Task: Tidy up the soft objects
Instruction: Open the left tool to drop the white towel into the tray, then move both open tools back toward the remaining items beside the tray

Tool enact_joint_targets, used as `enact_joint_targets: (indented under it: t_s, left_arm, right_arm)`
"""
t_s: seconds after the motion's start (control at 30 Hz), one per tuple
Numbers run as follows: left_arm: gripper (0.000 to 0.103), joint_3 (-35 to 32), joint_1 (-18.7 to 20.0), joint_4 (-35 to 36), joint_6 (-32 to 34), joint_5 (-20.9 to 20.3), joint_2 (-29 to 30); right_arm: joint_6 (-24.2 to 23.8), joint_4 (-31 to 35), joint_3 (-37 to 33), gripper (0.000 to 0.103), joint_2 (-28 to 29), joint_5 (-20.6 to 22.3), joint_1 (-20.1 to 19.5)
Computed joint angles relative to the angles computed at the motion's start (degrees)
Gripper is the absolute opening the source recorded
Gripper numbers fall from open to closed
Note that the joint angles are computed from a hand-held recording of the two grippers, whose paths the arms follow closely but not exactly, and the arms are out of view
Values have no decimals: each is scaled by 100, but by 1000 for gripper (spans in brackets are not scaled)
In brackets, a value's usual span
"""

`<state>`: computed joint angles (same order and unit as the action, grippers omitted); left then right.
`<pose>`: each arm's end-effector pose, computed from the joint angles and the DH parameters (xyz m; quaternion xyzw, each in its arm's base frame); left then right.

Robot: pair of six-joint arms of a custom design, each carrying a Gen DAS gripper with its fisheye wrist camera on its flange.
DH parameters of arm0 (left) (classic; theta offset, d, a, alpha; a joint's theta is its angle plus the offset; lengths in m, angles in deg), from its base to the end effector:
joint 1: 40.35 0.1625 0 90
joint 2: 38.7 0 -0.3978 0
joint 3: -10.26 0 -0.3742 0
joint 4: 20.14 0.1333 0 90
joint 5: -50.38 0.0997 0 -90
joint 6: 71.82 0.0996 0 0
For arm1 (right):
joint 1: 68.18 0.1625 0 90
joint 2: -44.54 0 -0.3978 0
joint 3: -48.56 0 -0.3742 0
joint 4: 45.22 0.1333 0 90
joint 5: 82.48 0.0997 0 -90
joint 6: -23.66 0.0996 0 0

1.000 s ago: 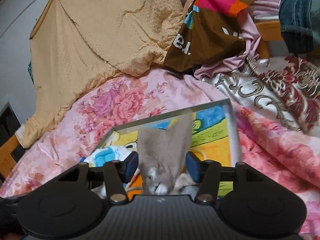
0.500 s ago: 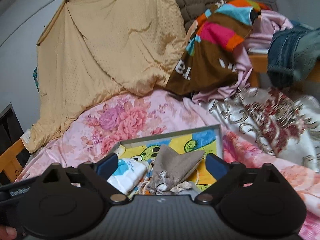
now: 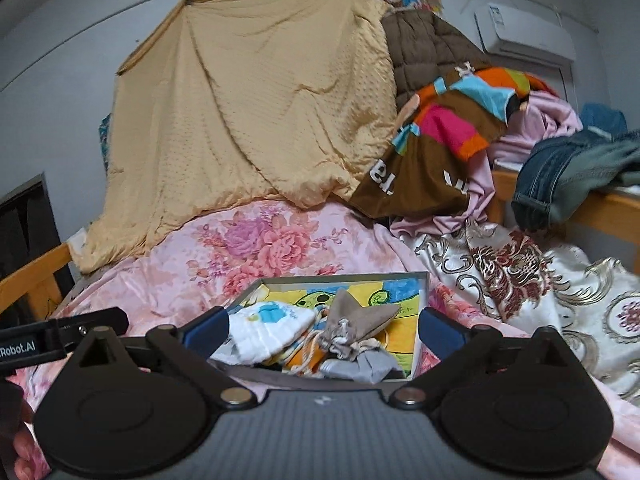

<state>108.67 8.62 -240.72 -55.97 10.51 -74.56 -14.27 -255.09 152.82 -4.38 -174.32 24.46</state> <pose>-0.2300 -0.5838 0.1320 0.1492 0.7731 -0.5711 0.2323 0.1579 -0.6003 0.2018 0.2851 -0.7960 0.5045 0.1747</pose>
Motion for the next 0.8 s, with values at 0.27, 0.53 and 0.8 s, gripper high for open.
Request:
enact_joint_targets:
  t_s: [0.27, 0.53, 0.8]
  left_arm:
    - [102, 1076, -479, -766, 33, 287, -319]
    - [102, 2141, -798, -850, -571, 711, -520]
    - [102, 2747, -846, -783, -949, 671, -630]
  right_arm:
    - [-213, -1014, 1187, 103, -305, 64, -113]
    - [-514, -1497, 1904, 103, -445, 42, -211]
    - [-571, -1696, 2286, 103, -541, -317, -289]
